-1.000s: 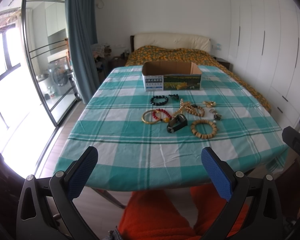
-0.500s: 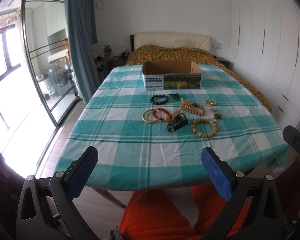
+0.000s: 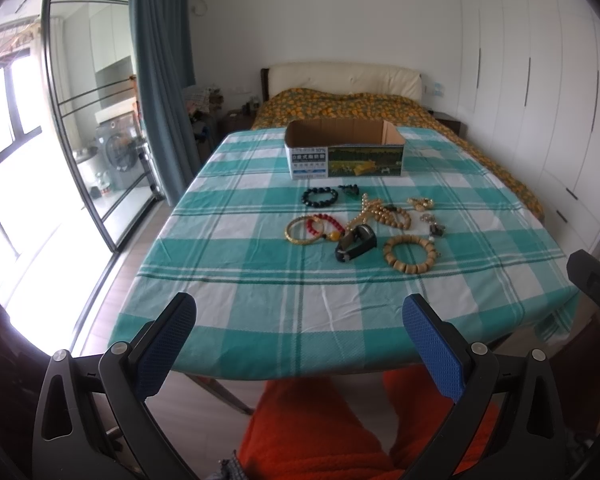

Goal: Organize jewelry

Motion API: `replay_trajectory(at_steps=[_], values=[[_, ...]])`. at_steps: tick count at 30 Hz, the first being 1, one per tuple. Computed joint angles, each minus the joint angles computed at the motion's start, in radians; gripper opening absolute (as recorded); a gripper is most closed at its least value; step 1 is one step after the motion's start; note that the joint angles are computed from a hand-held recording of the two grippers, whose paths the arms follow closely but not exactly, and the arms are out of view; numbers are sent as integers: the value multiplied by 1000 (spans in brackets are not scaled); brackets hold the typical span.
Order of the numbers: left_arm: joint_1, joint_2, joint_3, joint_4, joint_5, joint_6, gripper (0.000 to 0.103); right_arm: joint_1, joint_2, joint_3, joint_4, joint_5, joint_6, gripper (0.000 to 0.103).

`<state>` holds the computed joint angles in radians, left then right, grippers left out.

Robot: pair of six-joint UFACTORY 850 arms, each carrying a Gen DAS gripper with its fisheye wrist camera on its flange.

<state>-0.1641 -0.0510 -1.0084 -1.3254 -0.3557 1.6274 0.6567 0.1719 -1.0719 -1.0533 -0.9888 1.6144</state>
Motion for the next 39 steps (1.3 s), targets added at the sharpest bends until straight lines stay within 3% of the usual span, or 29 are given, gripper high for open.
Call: replay_trajectory(at_steps=[13,22,31,39], values=[[17,-2,6,4,-31,9,103,1,-3,4,-4,6,12,101],[-6,-29,-29,180,-31,-159,103,-8,-5,7,-10,24,31,101],[-23,-106,-121,237,-41,-254,103,-93,-10,4,-17,84,14,101],[-67,-247,-267,279,19,-325,103,-252,-80,-14,-19,219,-27,101]])
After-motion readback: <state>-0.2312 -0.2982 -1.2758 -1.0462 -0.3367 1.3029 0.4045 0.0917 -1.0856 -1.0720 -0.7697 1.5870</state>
